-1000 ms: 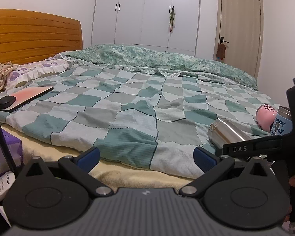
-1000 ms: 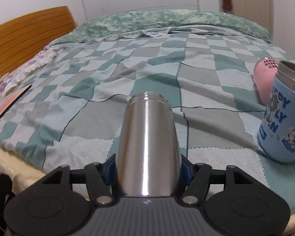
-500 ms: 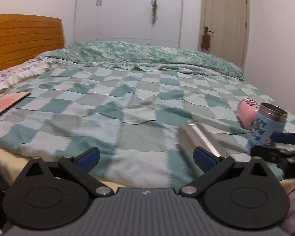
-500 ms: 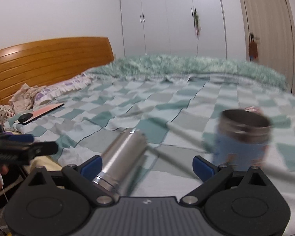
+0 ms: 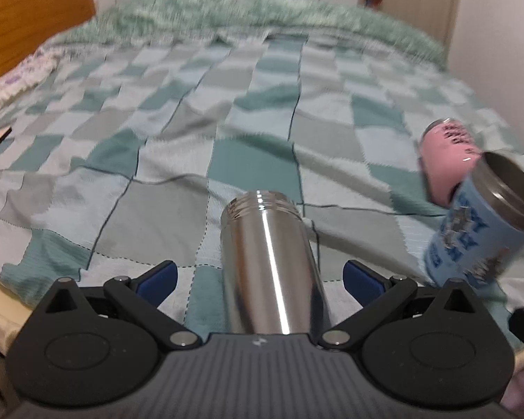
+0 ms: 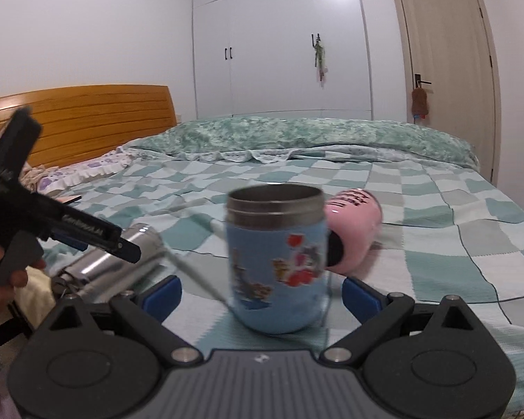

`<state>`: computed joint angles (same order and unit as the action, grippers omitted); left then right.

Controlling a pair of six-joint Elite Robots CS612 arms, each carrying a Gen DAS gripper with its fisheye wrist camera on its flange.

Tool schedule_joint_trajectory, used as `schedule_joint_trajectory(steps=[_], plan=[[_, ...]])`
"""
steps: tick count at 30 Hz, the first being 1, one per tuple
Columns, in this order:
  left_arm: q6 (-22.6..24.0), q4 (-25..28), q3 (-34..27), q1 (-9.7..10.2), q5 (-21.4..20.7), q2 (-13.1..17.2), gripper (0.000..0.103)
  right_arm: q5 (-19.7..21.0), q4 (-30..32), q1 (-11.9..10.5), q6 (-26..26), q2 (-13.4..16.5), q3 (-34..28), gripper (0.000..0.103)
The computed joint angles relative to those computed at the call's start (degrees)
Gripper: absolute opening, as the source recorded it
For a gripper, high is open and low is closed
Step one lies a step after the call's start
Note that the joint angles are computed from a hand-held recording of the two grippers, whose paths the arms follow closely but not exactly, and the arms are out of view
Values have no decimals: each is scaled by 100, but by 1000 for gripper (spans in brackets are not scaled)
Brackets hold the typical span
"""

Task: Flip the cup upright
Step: 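Grasp the silver bottle upright with the left tool while the right tool releases it, then lower the upright silver bottle onto the bedspread with the left tool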

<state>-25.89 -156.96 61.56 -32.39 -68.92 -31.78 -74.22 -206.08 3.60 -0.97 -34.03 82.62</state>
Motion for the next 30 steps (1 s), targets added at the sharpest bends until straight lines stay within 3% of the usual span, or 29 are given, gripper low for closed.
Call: schedule_joint_trajectory(steps=[2, 4, 6, 9, 15, 22, 30], plan=[[-1, 531, -270, 19, -58, 83, 100, 50, -16, -30, 36, 53, -56, 99], [-37, 907, -433, 27, -107, 135, 90, 77, -43, -39, 47, 101, -108, 99], [-112, 1130, -555, 77, -372, 179, 68, 112, -75, -50, 65, 137, -143, 99], [-127, 1059, -541, 107, -569, 174, 67, 107, -101, -51, 107, 185, -194, 99], [-141, 242, -77, 93, -570, 4, 67, -37, -372, -37, 175, 250, -171, 99], [51, -1352, 775, 53, -449, -298, 66, -426, -612, 7, 321, 300, -127, 99], [583, -2960, 1152, -15, 158, -290, 64, -735, -946, 40, 515, 362, -136, 99]])
